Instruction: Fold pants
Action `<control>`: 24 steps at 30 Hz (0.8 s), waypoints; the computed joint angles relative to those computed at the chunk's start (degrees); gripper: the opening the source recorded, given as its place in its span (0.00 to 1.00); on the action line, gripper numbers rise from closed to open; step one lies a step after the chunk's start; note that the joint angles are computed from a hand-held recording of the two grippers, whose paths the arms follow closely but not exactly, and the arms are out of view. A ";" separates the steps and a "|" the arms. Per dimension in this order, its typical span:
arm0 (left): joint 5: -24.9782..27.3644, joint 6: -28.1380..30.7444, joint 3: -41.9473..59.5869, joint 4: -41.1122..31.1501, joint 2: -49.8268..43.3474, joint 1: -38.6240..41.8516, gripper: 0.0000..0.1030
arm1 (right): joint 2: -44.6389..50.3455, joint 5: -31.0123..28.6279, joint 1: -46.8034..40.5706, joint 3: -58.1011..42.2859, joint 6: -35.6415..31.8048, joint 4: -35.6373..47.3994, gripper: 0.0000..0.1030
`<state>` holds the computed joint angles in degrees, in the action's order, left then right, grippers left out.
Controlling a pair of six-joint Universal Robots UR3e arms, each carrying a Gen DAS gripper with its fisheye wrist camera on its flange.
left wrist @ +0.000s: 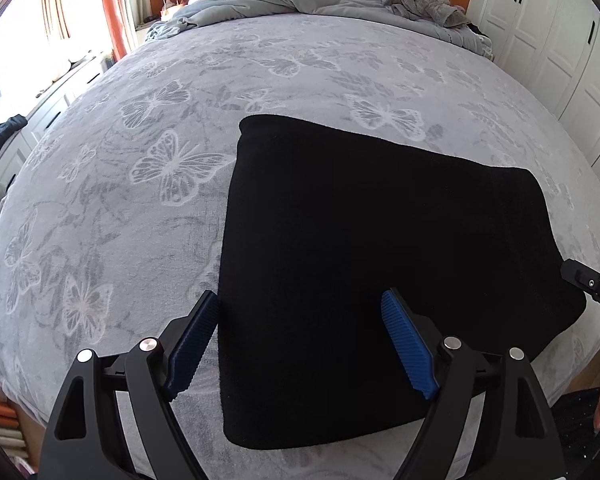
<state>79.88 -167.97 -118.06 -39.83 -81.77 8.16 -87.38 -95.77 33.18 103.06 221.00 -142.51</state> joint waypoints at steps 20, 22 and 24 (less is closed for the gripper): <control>-26.11 15.22 3.38 -32.75 1.37 18.74 0.31 | 1.88 15.97 -2.62 8.06 4.25 -19.42 0.37; -29.11 21.99 5.03 -42.65 6.48 22.71 0.25 | -0.48 14.73 0.25 6.93 3.82 -17.70 0.37; -31.44 30.59 6.08 -55.52 11.43 28.29 0.27 | -2.13 14.54 1.79 7.68 4.02 -15.20 0.40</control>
<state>48.44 -137.39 -111.98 -95.35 -70.34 36.45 -89.51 -81.23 34.97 110.75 225.01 -157.71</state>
